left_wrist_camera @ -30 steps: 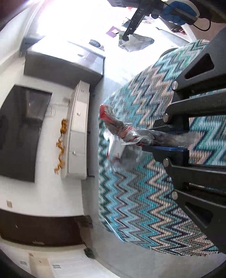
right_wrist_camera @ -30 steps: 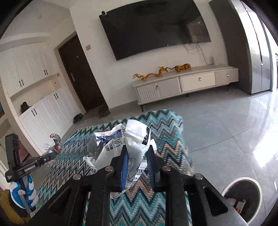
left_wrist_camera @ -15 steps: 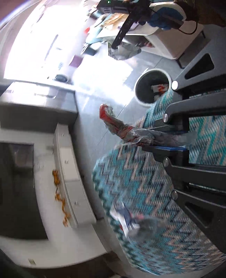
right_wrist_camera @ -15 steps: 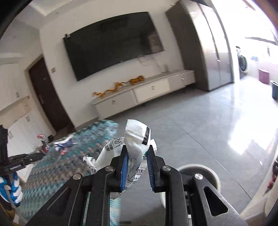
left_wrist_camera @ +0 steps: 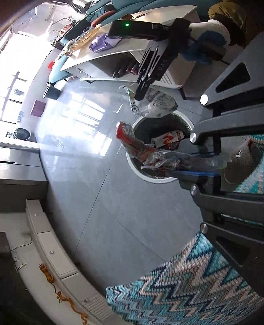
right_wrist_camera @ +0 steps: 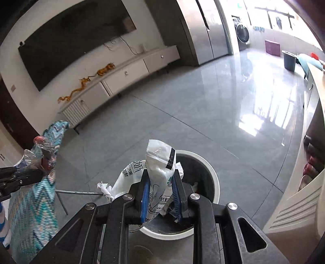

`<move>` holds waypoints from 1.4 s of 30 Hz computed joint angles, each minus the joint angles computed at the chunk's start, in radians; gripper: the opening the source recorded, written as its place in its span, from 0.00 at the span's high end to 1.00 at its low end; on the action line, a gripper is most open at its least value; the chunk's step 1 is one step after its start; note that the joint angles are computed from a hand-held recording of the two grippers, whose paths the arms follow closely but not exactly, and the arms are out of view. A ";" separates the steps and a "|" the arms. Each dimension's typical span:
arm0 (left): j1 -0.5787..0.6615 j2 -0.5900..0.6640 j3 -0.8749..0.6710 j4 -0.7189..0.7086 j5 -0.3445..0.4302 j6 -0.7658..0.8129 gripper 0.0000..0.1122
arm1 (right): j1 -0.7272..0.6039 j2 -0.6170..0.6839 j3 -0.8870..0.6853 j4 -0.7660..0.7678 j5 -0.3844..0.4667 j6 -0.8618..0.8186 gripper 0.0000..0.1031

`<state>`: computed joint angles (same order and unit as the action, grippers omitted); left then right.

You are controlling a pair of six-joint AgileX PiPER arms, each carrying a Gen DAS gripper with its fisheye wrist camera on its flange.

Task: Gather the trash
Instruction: 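Carry the wrapper and clear bag over the white trash bin, then open both tools to drop the wrapper and bag into the bin, then move both open tools back to the remaining trash on the table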

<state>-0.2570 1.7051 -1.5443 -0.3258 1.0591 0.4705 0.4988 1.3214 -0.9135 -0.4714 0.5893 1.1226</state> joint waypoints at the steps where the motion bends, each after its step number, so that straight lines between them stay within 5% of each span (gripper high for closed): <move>1: -0.017 0.031 -0.016 0.003 0.000 -0.016 0.91 | -0.021 0.017 0.005 0.020 -0.019 -0.019 0.80; 9: -0.081 0.243 -0.149 -0.010 0.015 -0.097 0.88 | -0.149 0.158 0.018 0.227 -0.144 -0.231 0.76; 15: -0.072 0.302 -0.204 -0.071 0.050 -0.098 0.61 | -0.170 0.199 0.023 0.228 -0.142 -0.226 0.61; 29: 0.019 -0.105 0.048 0.053 -0.153 -0.085 0.61 | 0.024 0.006 -0.062 -0.004 0.101 0.031 0.53; 38: 0.287 -0.352 0.141 0.034 -0.195 -0.011 0.60 | 0.301 -0.006 -0.285 -0.176 0.317 0.174 0.44; 42: 0.482 -0.419 0.135 -0.070 -0.181 0.105 0.48 | 0.391 0.050 -0.410 -0.212 0.376 0.179 0.43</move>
<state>0.2254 1.2860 -1.4097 -0.3955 0.8782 0.5754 0.8902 1.3711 -1.3232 -0.6834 0.9651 1.3015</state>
